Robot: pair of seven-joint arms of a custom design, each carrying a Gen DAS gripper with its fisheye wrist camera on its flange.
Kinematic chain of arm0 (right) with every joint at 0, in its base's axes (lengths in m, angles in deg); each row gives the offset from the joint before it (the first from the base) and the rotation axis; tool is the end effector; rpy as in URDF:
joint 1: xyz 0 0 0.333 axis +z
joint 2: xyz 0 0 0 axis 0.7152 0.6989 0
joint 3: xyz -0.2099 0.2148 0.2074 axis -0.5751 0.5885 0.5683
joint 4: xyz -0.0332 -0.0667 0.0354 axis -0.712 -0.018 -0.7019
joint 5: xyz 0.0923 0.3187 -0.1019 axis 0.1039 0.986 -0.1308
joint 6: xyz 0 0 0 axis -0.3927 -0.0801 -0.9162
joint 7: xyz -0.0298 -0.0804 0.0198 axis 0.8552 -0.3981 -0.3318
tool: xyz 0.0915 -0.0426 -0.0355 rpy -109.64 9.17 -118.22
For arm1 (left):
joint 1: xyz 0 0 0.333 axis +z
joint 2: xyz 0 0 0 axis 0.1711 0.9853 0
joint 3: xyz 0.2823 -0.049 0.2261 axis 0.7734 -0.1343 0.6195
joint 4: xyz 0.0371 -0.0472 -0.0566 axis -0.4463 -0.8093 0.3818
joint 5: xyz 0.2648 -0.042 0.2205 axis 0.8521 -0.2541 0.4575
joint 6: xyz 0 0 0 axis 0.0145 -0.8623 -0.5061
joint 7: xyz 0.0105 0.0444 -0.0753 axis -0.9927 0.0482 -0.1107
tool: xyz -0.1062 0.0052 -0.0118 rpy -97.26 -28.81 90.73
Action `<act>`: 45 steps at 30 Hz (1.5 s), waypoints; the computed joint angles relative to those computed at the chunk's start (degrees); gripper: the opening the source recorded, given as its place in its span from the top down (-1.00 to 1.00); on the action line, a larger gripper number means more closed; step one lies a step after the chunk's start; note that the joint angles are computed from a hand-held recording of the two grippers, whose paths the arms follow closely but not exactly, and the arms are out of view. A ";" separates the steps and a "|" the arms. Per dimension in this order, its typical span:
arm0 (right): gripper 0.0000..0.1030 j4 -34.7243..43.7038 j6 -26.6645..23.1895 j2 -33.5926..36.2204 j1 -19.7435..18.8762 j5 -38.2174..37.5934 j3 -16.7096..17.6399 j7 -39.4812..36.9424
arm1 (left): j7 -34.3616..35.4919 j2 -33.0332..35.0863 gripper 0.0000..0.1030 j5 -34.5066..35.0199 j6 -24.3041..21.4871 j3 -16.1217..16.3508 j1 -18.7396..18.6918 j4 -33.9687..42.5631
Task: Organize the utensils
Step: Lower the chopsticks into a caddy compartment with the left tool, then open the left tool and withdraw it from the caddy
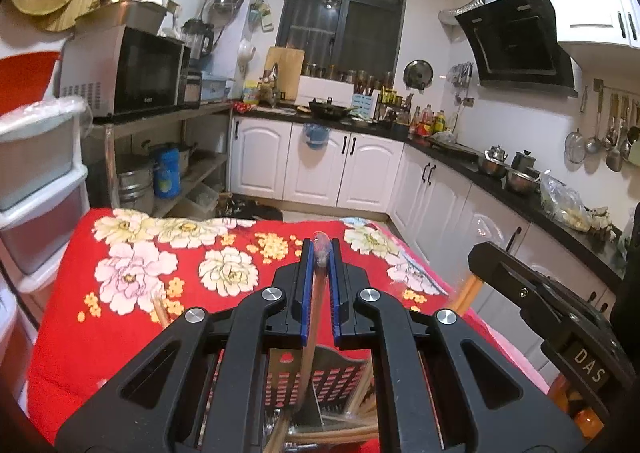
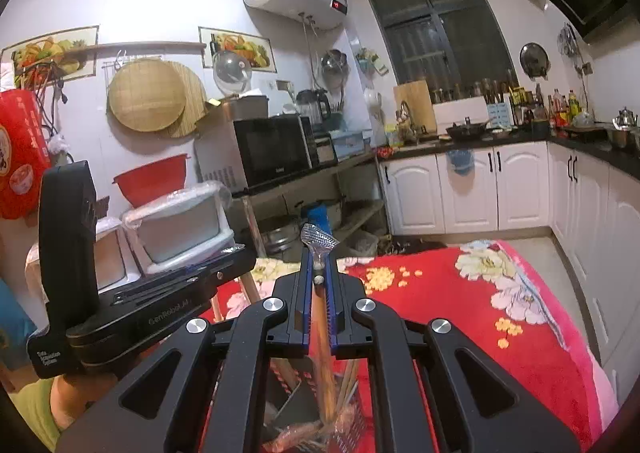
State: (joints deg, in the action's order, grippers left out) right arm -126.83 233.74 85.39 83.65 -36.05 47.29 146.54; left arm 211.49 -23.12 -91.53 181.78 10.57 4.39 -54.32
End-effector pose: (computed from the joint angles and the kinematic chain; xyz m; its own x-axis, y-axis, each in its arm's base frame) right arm 0.6049 0.4060 0.6861 0.0976 -0.9689 -0.2274 -0.2306 0.2003 -0.9522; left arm 0.6948 -0.1964 0.6944 -0.5546 -0.8144 0.1708 -0.3923 0.0749 -0.9168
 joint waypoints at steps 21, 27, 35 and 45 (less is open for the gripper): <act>0.52 -10.00 0.33 -5.99 -0.43 -0.27 3.42 1.22 | 0.09 -6.24 0.53 -3.94 -4.43 1.11 3.02 -8.46; 0.35 -13.22 -0.24 -8.45 -0.09 -2.99 4.81 2.77 | 3.48 -10.24 0.28 -8.32 -4.61 1.27 4.31 -13.77; 0.04 -17.32 -2.03 -11.16 0.15 -6.18 7.51 4.46 | 9.39 -16.54 -0.09 -14.71 -5.47 3.06 4.60 -22.12; -0.26 -22.48 -5.08 -13.18 0.51 -8.20 10.94 5.34 | 15.22 -22.54 -0.55 -21.99 -4.12 6.42 3.75 -32.77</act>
State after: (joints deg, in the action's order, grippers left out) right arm -149.31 228.66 72.21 84.16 -44.25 58.23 151.88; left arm 226.71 -45.66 -113.52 177.67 16.99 8.14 -87.09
